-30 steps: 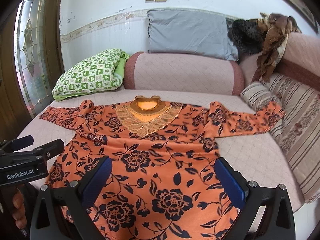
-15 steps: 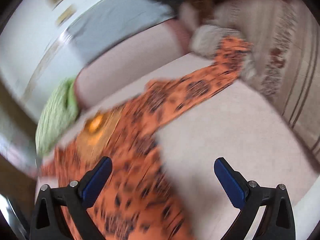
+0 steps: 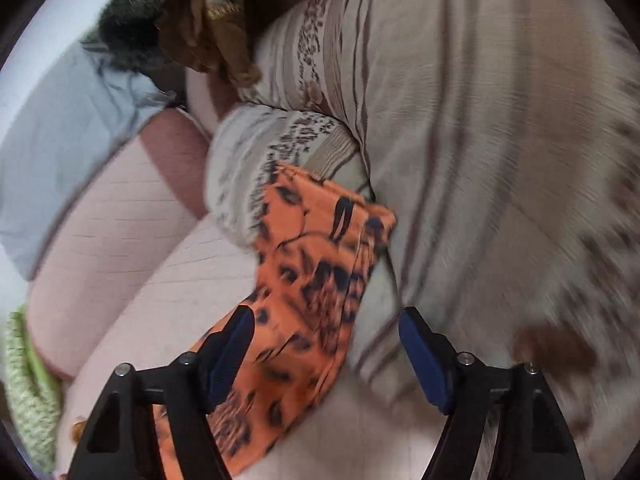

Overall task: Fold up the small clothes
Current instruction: 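Grasp the sleeve cuff with the right gripper and fold it across the blouse body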

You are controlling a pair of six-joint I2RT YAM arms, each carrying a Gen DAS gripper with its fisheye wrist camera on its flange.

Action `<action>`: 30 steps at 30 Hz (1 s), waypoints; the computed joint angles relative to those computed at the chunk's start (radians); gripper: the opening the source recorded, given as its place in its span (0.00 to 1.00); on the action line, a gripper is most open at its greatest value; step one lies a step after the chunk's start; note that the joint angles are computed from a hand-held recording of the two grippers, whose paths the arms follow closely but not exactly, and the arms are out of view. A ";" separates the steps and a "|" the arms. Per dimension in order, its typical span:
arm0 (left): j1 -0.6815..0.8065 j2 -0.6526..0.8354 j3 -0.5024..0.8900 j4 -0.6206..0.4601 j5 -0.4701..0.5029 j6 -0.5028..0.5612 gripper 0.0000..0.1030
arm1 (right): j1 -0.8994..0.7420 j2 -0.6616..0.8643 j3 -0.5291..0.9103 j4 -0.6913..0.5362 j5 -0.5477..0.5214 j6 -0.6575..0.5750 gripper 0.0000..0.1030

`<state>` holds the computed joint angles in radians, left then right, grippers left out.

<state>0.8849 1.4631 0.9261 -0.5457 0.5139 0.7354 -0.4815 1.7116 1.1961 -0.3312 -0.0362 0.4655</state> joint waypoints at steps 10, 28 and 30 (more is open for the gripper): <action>0.044 0.106 0.060 0.020 0.038 -0.019 1.00 | 0.100 0.147 0.220 -0.127 0.244 -0.089 0.07; 0.221 0.192 0.270 -0.138 0.255 -0.066 1.00 | 1.131 0.219 0.683 -0.322 0.428 0.119 0.08; 0.222 0.201 0.281 -0.148 0.260 -0.069 1.00 | 1.176 0.404 0.781 -0.354 0.374 0.178 0.09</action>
